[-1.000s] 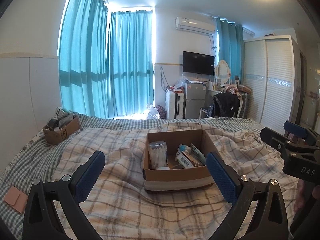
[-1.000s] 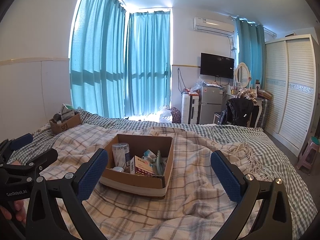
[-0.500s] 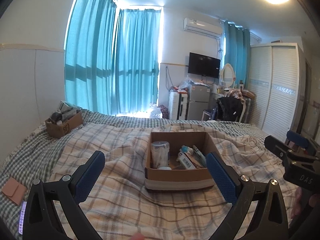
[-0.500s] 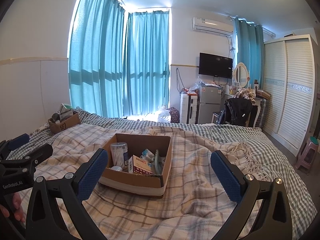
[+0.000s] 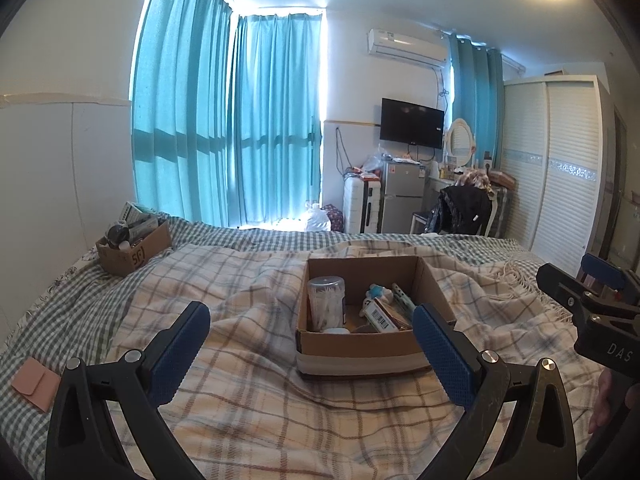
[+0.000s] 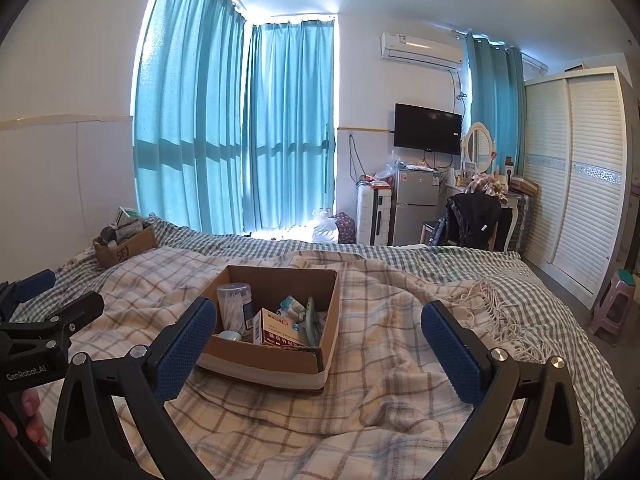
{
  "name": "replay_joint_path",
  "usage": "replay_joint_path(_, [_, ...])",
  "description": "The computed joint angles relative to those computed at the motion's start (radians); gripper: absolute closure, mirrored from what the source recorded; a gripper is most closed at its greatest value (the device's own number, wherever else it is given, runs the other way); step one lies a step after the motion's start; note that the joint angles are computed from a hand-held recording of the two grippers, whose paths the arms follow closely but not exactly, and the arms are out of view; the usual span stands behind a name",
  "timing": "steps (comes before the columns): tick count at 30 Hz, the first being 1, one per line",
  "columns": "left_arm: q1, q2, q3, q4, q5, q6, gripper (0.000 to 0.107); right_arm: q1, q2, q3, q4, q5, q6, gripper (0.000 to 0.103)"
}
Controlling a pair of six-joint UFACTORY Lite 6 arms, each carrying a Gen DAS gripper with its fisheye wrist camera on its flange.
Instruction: Organize objects
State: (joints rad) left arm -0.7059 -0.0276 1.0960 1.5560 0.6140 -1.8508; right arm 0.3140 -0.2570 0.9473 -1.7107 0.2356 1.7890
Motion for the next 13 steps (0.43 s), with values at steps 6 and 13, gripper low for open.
replay_joint_path(6, [0.007, -0.002, 0.001, -0.022, -0.017, 0.015, 0.004, -0.001, 0.001, -0.001, 0.003, -0.003, 0.002, 0.0])
replay_joint_path(13, [0.003, -0.014, -0.022, 0.033, -0.036, -0.025, 0.004, 0.009, 0.003, -0.004, 0.002, 0.003, 0.003, 0.0])
